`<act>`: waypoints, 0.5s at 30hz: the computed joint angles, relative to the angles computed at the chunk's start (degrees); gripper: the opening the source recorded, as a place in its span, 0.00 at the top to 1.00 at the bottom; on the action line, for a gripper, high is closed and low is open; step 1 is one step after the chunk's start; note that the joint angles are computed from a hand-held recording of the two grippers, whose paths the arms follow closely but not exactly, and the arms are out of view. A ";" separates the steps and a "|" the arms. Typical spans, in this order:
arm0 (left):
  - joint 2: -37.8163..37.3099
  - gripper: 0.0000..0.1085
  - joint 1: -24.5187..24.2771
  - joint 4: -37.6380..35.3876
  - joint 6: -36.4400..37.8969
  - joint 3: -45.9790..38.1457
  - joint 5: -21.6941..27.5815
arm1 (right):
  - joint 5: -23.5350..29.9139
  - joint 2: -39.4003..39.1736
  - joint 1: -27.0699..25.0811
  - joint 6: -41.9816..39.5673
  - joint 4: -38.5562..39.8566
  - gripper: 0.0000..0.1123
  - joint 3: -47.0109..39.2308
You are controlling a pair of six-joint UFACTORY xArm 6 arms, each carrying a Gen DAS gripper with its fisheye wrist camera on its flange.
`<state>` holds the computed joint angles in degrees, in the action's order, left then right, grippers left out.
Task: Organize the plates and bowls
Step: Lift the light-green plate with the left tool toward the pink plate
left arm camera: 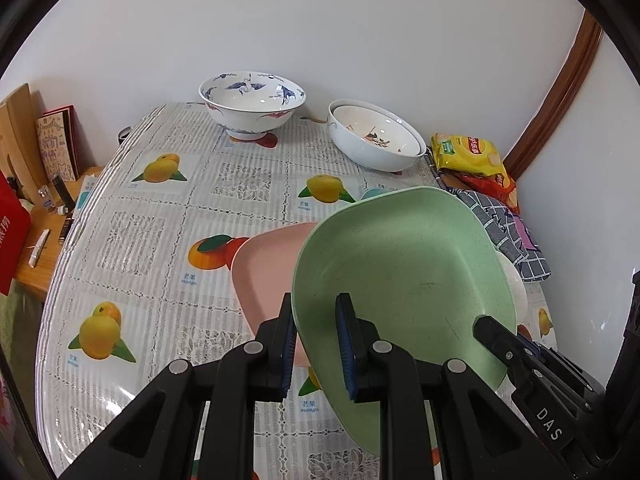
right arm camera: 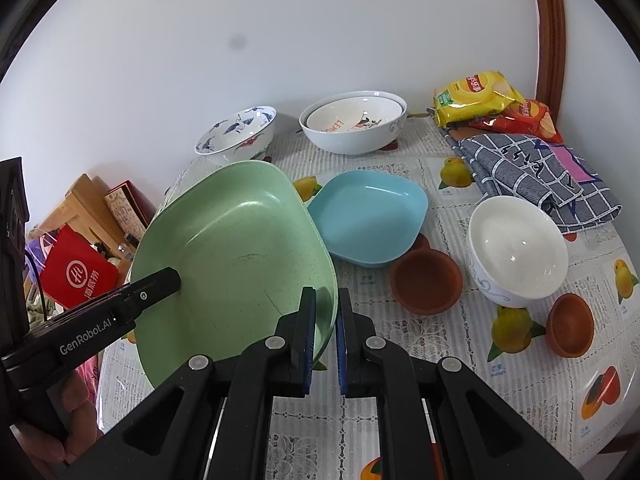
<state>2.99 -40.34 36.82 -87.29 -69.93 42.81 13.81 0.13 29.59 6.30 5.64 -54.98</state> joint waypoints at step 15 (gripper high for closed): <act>1.43 0.83 3.24 -4.13 2.04 3.07 -3.70 | 1.74 6.80 0.78 -0.53 0.31 0.92 -4.31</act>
<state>4.42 -37.10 32.69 -85.25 -66.86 39.11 15.55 6.94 30.37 5.77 5.95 -59.30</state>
